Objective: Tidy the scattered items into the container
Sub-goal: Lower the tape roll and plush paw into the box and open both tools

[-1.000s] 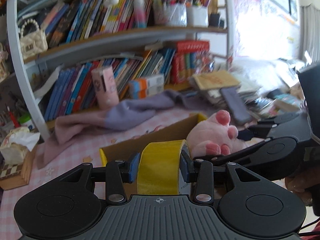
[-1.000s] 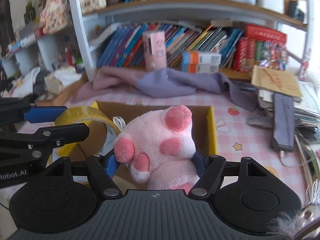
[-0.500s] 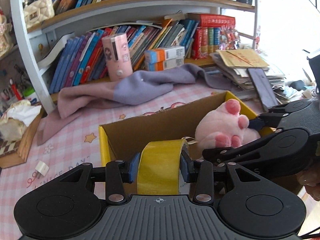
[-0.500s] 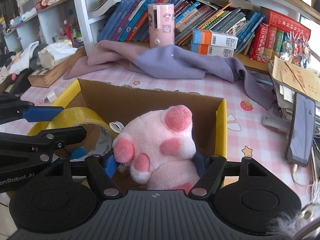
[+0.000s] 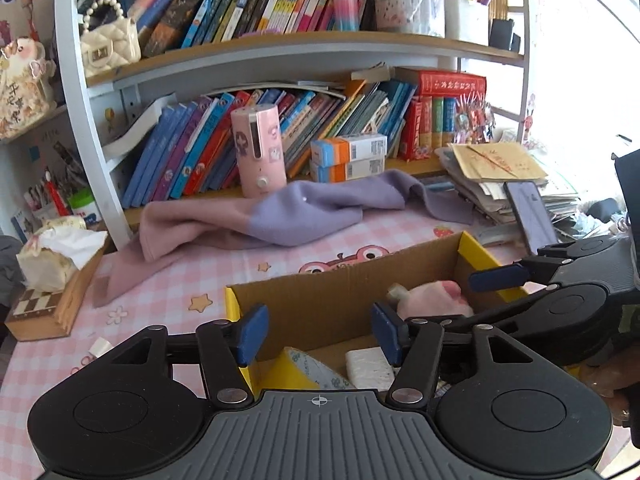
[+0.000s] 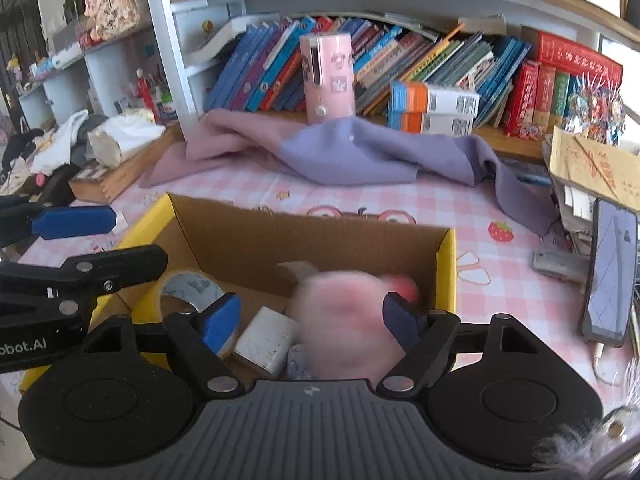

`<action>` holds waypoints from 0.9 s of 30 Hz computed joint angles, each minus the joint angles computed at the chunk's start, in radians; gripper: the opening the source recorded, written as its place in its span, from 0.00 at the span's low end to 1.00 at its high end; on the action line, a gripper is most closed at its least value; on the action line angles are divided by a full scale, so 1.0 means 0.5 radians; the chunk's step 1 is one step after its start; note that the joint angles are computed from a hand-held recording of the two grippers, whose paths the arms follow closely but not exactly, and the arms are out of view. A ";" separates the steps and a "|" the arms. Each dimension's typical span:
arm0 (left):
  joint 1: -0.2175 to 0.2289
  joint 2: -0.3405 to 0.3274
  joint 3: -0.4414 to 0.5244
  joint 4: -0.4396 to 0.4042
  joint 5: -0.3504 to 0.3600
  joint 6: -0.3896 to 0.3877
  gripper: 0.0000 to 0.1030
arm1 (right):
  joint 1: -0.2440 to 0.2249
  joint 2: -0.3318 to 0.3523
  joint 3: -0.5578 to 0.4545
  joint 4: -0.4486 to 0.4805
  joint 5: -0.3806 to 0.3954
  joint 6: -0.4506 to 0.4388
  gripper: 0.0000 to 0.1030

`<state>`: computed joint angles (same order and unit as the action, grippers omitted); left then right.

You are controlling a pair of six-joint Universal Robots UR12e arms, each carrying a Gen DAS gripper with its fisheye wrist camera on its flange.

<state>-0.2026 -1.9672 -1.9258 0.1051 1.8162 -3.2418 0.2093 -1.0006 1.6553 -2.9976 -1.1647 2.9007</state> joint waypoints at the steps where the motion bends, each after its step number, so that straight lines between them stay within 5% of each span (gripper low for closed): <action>1: -0.002 0.010 -0.009 0.007 -0.004 -0.002 0.57 | -0.001 -0.007 0.011 -0.021 -0.001 0.011 0.77; 11: -0.023 0.132 -0.158 0.178 -0.025 0.005 0.67 | 0.001 -0.127 0.193 -0.290 -0.046 0.130 0.77; 27: 0.026 0.355 -0.521 0.412 -0.180 0.022 0.76 | 0.102 -0.391 0.615 -0.718 -0.462 0.327 0.77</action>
